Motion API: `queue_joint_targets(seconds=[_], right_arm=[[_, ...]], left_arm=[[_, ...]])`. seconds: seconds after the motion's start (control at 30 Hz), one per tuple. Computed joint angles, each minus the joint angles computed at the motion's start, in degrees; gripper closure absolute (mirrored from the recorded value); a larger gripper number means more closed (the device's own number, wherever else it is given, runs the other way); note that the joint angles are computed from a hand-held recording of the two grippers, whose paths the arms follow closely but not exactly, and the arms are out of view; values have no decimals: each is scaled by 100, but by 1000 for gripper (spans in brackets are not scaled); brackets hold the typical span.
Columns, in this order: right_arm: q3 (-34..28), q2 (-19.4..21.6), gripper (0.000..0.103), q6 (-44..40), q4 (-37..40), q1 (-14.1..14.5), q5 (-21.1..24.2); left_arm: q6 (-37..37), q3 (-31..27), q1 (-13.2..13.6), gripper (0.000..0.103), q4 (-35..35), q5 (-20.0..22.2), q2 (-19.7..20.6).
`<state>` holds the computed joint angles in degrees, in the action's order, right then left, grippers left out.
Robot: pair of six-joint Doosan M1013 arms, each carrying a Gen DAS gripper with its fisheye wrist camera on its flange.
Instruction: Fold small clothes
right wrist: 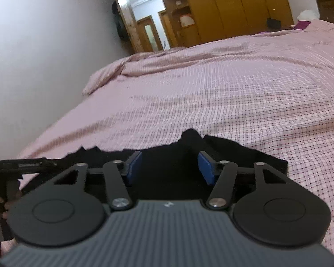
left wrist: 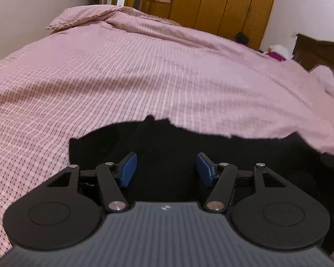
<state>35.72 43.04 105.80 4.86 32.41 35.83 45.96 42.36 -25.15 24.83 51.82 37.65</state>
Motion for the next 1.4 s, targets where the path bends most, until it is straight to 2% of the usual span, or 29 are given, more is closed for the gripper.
queue_joint_targets(seconds=[0.07,0.13,0.2,0.3,0.43,0.47,0.53,0.57,0.73,0.83,0.9,0.97,1.03,1.2,1.27,1.4], right_arm=[[196,-108,51,-893,648,-21,-113],[36,-42,52,-1158,540,3,194],[-402,179,53,-747,-128,39,689],[-853,460,53,495,-1515,100,1009],[-1707,978,53,1498,-2025,17,1877],[-1639,974,54,1720,-1908,-35,1866],[-1072,729,54,1976,-1683,-115,1349],[-965,675,54,2008,-1684,-120,1261],[-1069,717,53,1952,-1733,-88,1357],[-910,576,52,2166,-1555,-124,1282],[-640,386,49,2543,-1559,-121,1110],[-29,34,46,2831,-1631,-118,593],[433,-254,45,3086,-1771,-103,265],[1258,-768,39,3476,-1930,-79,-194],[1486,-912,38,3632,-2119,-53,-248],[1849,-1129,38,4031,-2550,14,-79]], left_arm=[[56,146,7,38,62,-165,-47],[177,47,16,38,77,-66,24],[217,-54,28,38,44,47,97],[241,208,11,38,240,-205,38],[212,324,-24,38,449,-354,20],[207,344,-9,38,390,-404,14],[190,377,15,38,288,-473,-3],[176,387,19,38,274,-490,-7],[245,250,-14,37,317,-283,35],[334,121,-14,37,144,-77,28],[285,170,-16,37,54,-43,-54],[197,234,-29,36,25,5,-150],[46,283,-75,36,159,146,-239],[-311,507,-181,36,308,409,-520],[-453,594,-230,36,342,543,-625],[-658,700,-336,32,433,887,-764]])
